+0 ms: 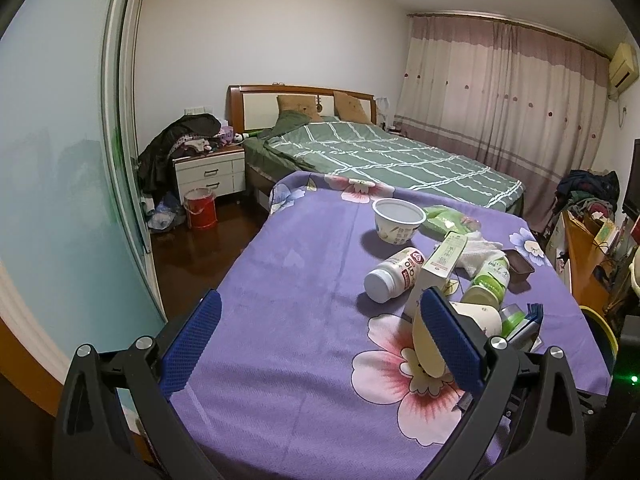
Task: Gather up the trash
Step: 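Grasp the blue snack wrapper on the table with the right gripper, then carry the snack wrapper with the right gripper into the bin and release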
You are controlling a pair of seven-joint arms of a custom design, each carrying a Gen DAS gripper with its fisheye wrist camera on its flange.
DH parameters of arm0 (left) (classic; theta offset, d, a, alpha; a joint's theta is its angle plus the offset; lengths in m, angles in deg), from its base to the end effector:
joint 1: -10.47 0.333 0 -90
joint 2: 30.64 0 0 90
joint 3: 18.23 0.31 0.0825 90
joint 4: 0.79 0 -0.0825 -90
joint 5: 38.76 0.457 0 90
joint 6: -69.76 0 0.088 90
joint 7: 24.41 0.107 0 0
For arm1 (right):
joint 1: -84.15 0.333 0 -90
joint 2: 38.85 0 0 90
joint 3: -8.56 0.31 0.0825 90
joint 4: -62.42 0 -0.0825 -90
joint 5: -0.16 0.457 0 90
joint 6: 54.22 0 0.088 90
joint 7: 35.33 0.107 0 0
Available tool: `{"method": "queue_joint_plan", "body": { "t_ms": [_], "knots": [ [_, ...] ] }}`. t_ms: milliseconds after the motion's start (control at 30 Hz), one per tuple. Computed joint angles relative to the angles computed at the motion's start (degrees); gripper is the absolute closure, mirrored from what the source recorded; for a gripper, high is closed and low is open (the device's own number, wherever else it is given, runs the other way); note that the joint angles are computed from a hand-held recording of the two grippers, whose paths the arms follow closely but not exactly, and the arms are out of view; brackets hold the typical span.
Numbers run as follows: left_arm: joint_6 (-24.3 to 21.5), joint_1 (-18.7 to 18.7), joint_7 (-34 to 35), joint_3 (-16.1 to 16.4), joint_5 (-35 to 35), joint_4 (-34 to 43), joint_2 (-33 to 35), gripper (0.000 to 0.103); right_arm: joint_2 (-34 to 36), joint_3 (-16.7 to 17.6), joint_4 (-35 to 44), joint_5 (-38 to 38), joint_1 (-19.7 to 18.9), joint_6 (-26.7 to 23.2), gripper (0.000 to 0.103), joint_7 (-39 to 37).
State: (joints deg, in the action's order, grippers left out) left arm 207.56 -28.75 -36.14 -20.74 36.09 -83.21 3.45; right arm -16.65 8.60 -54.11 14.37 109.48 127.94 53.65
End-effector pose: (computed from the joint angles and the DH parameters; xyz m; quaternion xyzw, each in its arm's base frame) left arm 0.6137 -0.5300 0.3502 -0.6671 0.5537 -0.3474 0.3573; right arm 0.6352 0.2762 0.2807 -0.7220 0.5850 -0.1641 0.3310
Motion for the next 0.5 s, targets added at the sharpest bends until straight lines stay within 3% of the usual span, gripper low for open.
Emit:
{"method": "queue_joint_plan", "body": {
  "t_ms": [200, 300, 400, 500],
  "knots": [
    [-0.8, -0.3, 1.9, -0.1, -1.0, 1.4, 0.9, 0.005, -1.5, 5.7, -1.7, 1.4, -5.1, 1.9, 0.094, -3.8],
    [-1.0, -0.6, 2.8, 0.0, -1.5, 2.3, 1.6, 0.005, -2.7, 2.9, -3.1, 1.7, -2.6, 3.4, 0.095, -3.8],
    [-1.0, -1.0, 3.8, 0.2, -2.1, 3.2, 2.3, 0.005, -4.0, 4.3, -4.5, 2.5, -4.3, 5.0, 0.095, -4.5],
    [-1.0, -1.4, 4.6, 0.5, -2.5, 3.8, 2.7, 0.005, -5.5, 3.5, -6.2, 3.5, -4.0, 6.6, 0.095, -4.8]
  ]
}}
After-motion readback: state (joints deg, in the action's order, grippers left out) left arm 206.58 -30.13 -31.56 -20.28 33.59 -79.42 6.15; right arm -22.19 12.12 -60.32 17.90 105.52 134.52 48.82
